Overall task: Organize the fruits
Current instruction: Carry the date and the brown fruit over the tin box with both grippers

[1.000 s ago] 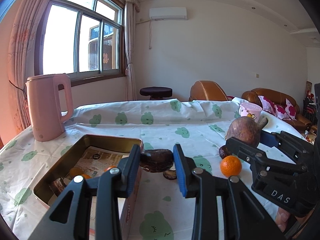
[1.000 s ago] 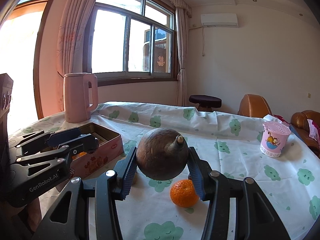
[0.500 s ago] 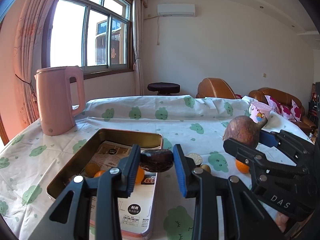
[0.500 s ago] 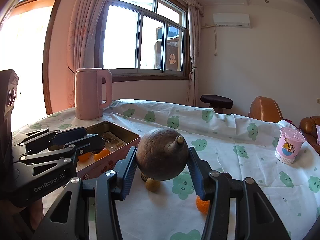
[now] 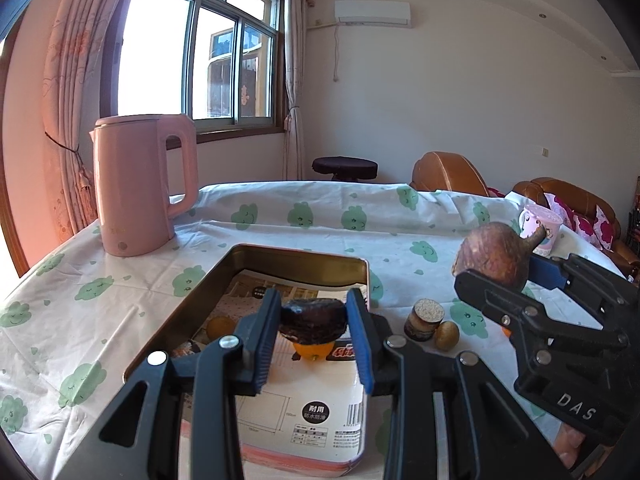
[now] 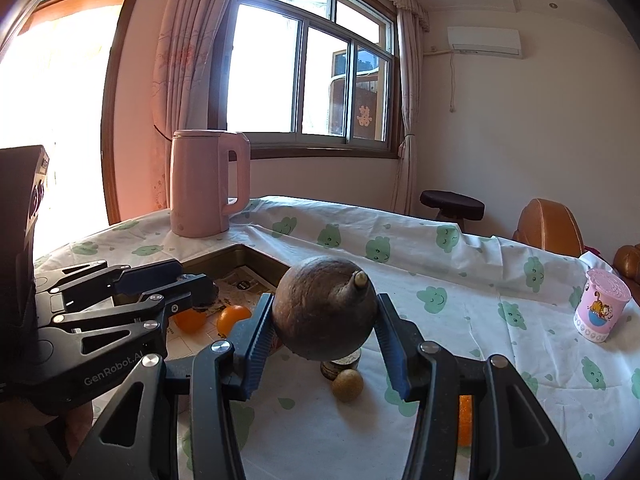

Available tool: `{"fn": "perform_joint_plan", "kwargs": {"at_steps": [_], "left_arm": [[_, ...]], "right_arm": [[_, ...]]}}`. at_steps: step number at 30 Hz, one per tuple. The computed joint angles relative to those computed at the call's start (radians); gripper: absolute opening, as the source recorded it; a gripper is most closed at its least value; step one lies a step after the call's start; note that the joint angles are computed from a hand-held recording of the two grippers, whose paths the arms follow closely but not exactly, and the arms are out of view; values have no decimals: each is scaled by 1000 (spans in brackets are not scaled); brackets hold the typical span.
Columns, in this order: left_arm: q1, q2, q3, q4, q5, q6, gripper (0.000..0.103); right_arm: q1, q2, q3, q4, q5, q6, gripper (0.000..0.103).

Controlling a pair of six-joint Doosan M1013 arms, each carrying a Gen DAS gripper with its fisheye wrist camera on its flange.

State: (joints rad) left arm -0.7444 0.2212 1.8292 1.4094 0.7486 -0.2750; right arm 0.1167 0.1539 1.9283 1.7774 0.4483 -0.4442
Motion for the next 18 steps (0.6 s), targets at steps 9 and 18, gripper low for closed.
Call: {"fn": "perform_joint_plan", "kwargs": {"at_steps": [9, 18], "left_arm": [[18, -10, 13, -31, 1, -1, 35], [32, -20, 23, -51, 2, -3, 35]], "right_arm": [[28, 9, -12, -35, 3, 13, 52], [49, 20, -28, -86, 5, 47, 52]]}}
